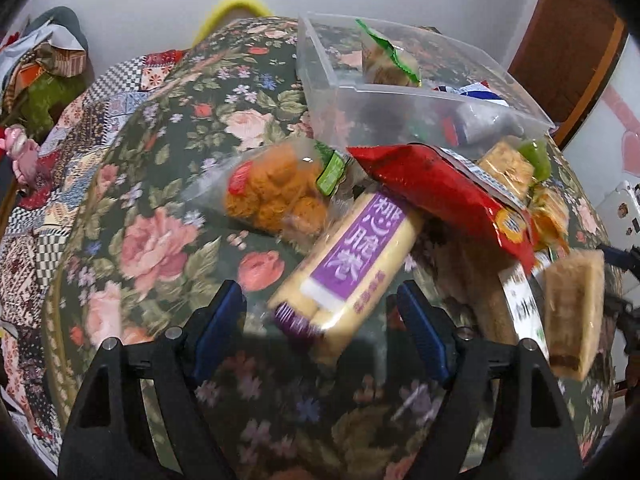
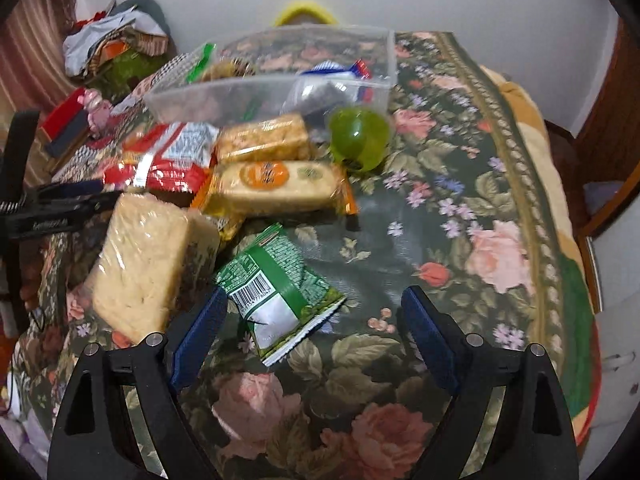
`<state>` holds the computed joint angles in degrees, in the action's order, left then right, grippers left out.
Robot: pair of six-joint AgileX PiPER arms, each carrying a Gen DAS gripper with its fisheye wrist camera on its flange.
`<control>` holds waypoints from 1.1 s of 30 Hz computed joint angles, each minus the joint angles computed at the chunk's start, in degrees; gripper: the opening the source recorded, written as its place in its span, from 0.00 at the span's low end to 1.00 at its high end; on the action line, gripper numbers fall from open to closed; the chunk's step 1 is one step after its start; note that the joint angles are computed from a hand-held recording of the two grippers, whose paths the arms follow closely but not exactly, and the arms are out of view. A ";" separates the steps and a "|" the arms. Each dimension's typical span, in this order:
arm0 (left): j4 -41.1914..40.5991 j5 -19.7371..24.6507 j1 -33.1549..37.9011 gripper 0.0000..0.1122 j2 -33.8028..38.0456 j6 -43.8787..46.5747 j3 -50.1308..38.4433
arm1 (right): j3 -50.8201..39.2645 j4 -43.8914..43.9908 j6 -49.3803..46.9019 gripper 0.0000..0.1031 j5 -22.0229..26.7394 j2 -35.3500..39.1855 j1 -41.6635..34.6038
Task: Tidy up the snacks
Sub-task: 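Grasp purple coconut roll pack with left tool while right tool grasps green packet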
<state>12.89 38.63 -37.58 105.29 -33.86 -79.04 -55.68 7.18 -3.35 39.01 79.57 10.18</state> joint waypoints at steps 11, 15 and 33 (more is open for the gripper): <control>-4.50 -4.12 -0.55 0.48 0.88 3.17 0.77 | 0.75 1.96 -0.45 0.55 -2.11 1.26 -0.32; -6.83 -4.60 -1.75 0.41 -1.88 4.01 4.00 | 2.52 2.52 -0.10 0.53 -1.92 -0.81 -1.91; -2.03 -4.01 -3.40 0.41 1.47 -2.22 0.02 | 3.76 4.67 0.01 0.51 -1.81 -3.92 -4.15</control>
<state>10.86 34.62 -40.98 106.76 -36.08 -79.02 -51.92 11.85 -3.33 37.20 75.65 6.03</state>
